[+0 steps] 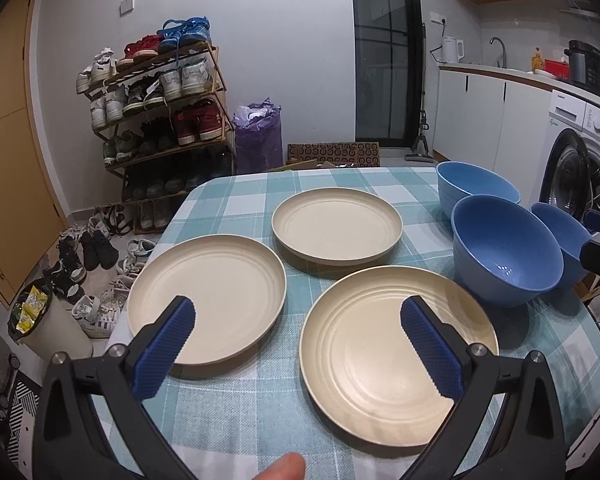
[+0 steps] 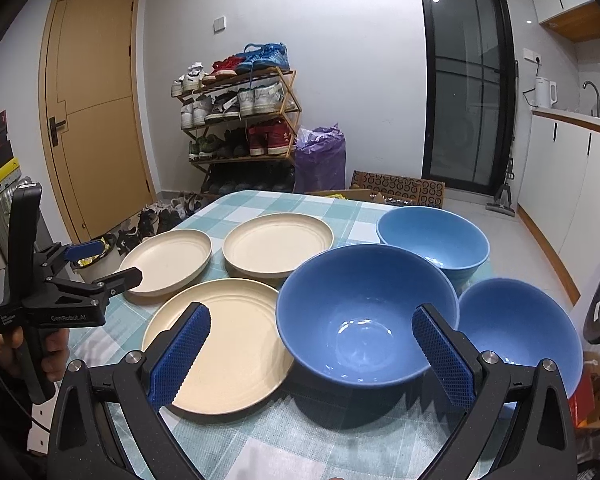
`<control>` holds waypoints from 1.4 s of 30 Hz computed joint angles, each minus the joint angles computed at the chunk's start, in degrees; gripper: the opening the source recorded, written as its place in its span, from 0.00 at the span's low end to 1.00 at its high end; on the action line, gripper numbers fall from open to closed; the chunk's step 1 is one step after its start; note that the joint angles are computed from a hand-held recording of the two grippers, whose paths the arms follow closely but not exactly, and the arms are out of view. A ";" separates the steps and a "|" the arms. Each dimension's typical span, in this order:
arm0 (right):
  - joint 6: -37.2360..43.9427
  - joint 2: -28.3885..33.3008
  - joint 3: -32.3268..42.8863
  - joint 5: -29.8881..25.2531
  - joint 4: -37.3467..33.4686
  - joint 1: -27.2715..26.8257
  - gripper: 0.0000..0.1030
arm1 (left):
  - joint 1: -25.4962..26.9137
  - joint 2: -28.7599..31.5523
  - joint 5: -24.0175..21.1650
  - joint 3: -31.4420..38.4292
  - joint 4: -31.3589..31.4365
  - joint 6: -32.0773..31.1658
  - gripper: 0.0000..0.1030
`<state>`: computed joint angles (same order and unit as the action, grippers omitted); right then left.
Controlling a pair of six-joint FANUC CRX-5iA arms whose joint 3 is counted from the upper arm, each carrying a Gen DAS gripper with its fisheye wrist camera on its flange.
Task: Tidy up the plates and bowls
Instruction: 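Move both grippers forward to the rim of a cream plate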
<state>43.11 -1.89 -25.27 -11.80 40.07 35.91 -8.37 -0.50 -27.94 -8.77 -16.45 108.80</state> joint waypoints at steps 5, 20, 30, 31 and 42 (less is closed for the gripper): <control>6.89 2.03 4.65 -3.68 -6.13 1.12 1.00 | 1.75 1.41 -0.77 0.62 6.35 -6.05 1.00; 17.59 7.56 17.39 -10.29 -16.30 1.36 1.00 | 3.95 3.67 -2.17 3.77 13.53 -13.14 1.00; 27.11 12.02 27.76 -17.51 -24.20 0.89 1.00 | 4.17 5.77 -4.07 7.83 13.32 -14.33 1.00; 27.39 12.58 28.77 -18.43 -24.48 0.86 1.00 | 4.37 6.10 -4.27 8.23 13.86 -14.56 1.00; 34.10 17.61 38.56 -25.01 -31.27 -0.69 1.00 | 4.91 10.28 -6.86 13.51 14.97 -15.38 1.00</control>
